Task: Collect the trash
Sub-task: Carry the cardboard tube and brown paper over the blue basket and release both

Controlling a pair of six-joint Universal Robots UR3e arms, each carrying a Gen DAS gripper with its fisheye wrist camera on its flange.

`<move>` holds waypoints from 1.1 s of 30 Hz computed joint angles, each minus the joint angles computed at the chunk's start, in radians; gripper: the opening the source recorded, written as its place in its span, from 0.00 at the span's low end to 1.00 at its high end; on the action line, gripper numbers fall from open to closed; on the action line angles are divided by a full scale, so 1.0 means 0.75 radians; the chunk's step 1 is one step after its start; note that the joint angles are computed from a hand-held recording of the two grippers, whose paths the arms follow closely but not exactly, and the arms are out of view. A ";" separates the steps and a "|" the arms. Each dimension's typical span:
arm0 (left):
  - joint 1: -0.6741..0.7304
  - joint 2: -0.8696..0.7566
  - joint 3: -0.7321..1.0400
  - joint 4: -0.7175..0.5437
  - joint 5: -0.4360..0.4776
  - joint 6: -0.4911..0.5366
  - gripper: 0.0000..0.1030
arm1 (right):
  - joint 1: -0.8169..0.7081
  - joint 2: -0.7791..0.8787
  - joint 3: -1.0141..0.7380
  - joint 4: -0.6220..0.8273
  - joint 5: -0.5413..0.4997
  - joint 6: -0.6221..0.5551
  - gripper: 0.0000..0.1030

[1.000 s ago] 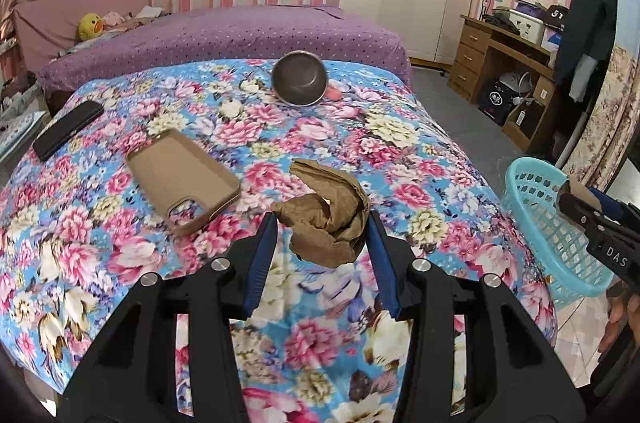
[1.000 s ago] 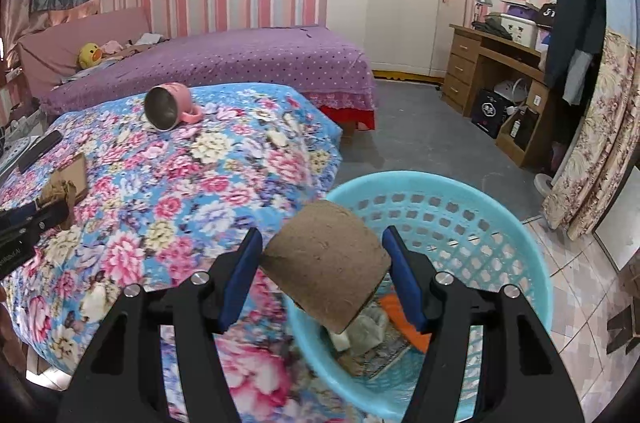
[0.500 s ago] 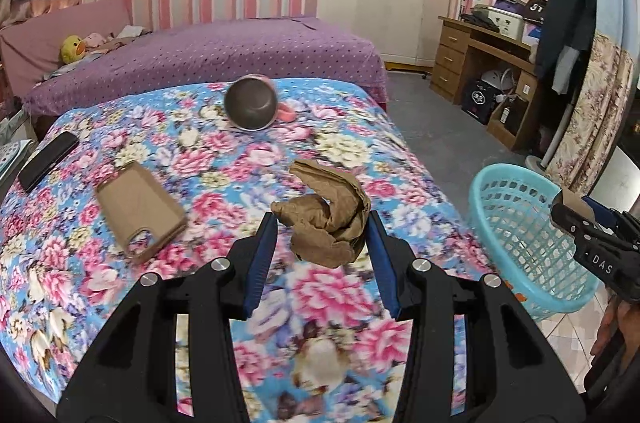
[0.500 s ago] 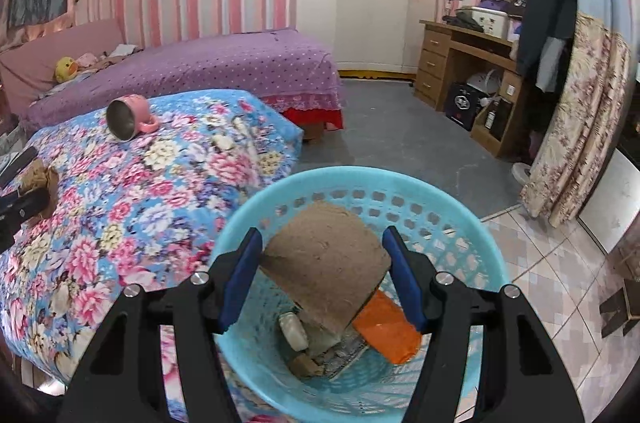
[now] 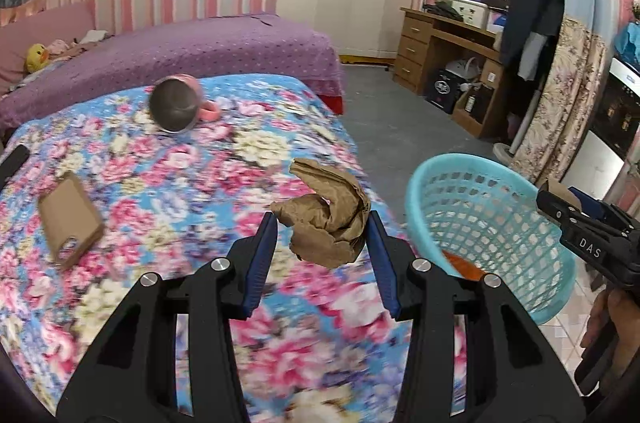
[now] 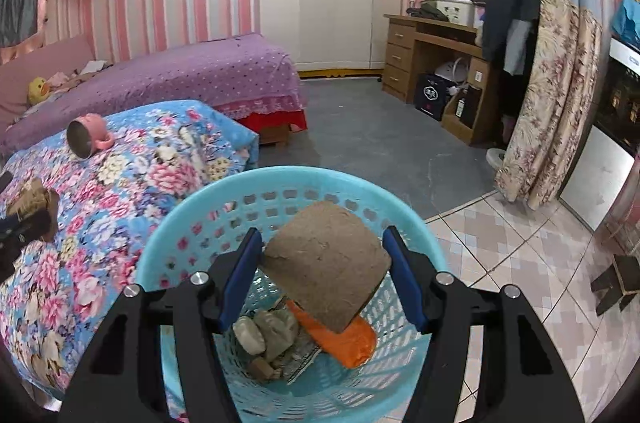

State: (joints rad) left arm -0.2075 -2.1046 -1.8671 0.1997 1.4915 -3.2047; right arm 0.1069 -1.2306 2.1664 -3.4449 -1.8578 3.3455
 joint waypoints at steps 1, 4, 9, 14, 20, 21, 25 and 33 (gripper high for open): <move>-0.019 -0.028 0.039 -0.013 0.004 -0.005 0.43 | -0.013 -0.001 0.009 -0.010 0.005 -0.003 0.60; -0.074 -0.100 0.153 -0.058 0.015 -0.013 0.43 | -0.051 -0.007 0.033 -0.038 0.012 -0.011 0.60; -0.167 -0.206 0.338 -0.117 0.033 -0.008 0.43 | -0.108 -0.012 0.050 -0.049 0.019 -0.028 0.60; -0.247 -0.307 0.532 -0.205 0.061 0.015 0.43 | -0.153 -0.020 0.070 -0.063 0.010 -0.046 0.60; -0.289 -0.384 0.687 -0.275 0.046 0.030 0.44 | -0.179 -0.027 0.086 -0.070 0.012 -0.038 0.60; -0.287 -0.390 0.702 -0.288 0.036 0.035 0.44 | -0.177 -0.026 0.085 -0.070 0.011 -0.039 0.60; -0.251 -0.372 0.667 -0.263 0.007 0.025 0.78 | -0.171 -0.012 0.065 -0.060 0.011 -0.043 0.60; -0.168 -0.247 0.437 -0.124 0.088 0.054 0.90 | -0.131 0.028 0.006 -0.042 0.026 -0.012 0.62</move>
State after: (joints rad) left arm -0.3337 -2.2902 -1.5392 0.1064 1.5578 -3.1640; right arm 0.0083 -1.2097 2.1706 -3.4768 -1.8382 3.3364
